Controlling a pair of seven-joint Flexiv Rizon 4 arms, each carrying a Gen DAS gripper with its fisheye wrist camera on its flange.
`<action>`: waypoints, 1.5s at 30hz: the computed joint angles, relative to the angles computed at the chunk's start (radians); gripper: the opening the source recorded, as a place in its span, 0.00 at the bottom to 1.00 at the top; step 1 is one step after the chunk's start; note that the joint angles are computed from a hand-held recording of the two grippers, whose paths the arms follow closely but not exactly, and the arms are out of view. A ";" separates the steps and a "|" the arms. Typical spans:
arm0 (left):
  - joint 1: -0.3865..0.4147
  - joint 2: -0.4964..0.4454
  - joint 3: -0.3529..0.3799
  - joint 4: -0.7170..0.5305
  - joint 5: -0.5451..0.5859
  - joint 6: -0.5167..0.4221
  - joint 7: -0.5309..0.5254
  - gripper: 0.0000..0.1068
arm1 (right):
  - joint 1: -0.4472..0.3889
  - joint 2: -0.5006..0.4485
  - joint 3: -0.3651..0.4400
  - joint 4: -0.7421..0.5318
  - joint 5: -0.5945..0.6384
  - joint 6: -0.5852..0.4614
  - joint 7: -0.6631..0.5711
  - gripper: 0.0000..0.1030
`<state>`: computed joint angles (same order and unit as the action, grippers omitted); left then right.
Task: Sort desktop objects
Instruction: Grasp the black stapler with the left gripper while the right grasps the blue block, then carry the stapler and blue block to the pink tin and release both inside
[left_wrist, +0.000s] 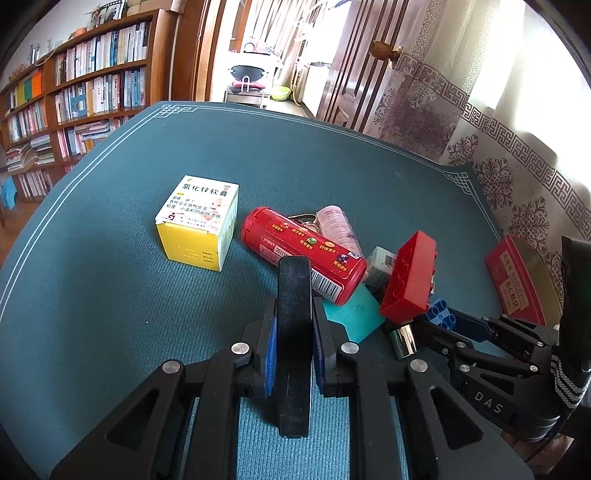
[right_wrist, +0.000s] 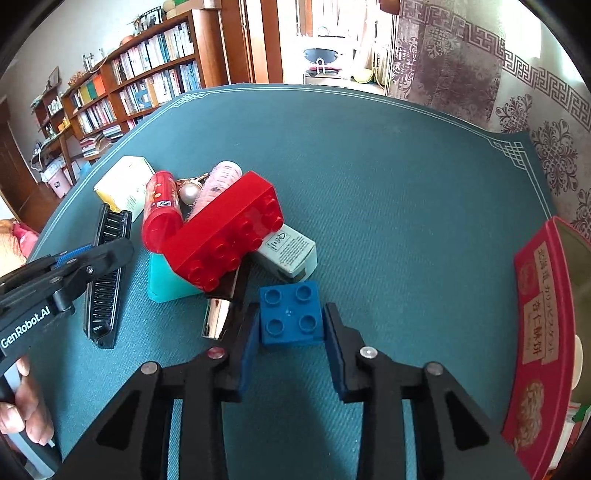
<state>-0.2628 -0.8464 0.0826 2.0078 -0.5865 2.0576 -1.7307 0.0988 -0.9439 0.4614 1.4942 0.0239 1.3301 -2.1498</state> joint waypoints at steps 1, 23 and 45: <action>-0.002 -0.001 0.000 -0.001 0.000 0.001 -0.001 0.16 | -0.009 0.000 0.010 -0.001 0.006 -0.003 -0.003 0.36; -0.041 0.033 -0.015 0.027 -0.016 0.060 0.015 0.16 | -0.304 0.108 0.231 0.134 0.213 0.093 -0.150 0.36; -0.259 0.046 0.033 -0.081 -0.299 0.047 0.288 0.16 | -0.542 0.047 0.359 0.078 0.237 0.161 -0.164 0.36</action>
<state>-0.5219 -0.8009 0.1158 1.9270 -0.8853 2.1049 -1.4423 -0.4431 -0.8965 0.8205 1.5717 0.2611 1.4910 -2.3135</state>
